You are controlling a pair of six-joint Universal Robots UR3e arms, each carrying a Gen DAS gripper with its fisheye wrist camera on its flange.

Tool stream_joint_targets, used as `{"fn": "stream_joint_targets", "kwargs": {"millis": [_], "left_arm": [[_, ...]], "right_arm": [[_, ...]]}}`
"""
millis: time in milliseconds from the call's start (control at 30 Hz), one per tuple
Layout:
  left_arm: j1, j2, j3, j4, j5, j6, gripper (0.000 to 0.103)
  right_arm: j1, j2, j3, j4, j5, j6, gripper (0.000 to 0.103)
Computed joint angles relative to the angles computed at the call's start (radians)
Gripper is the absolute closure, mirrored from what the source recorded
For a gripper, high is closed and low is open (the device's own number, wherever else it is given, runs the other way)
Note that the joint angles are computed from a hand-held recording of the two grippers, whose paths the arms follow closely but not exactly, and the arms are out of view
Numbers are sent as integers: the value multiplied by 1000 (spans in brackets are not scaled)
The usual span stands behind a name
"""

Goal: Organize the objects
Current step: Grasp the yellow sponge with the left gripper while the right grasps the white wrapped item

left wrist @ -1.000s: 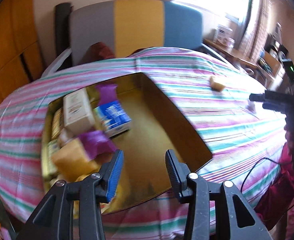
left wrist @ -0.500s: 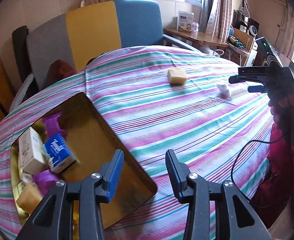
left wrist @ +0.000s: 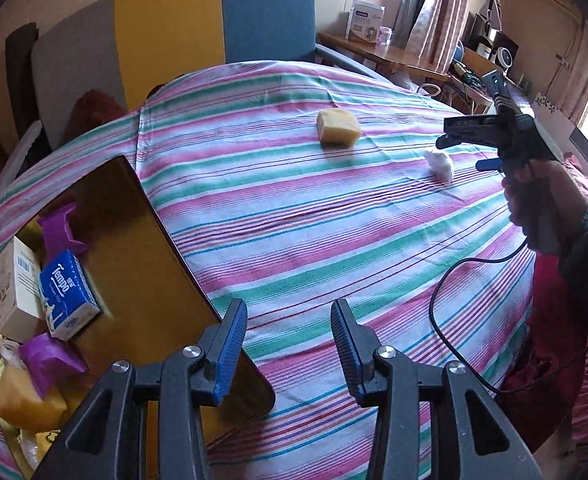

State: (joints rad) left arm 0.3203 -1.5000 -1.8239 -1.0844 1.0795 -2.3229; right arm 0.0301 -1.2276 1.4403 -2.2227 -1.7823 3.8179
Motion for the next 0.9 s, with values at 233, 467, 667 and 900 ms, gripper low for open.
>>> {"fn": "stream_joint_targets", "kwargs": {"millis": [233,467,667,900], "left_arm": [[-57,-77,68,-7,27,-64,59],[-150,-160,168,-4,36,-129,59],[-250,-315,355,25,54,-223,59],[-378,-616,743,-47,117,-330,48]], "right_arm": [[-38,106,-9,-70,67,-61,41],[-22,95,0,-112,45,-112,55],[1,42,28,-151,35,-120,55],[-7,5,62,-196,61,-108,55]]}}
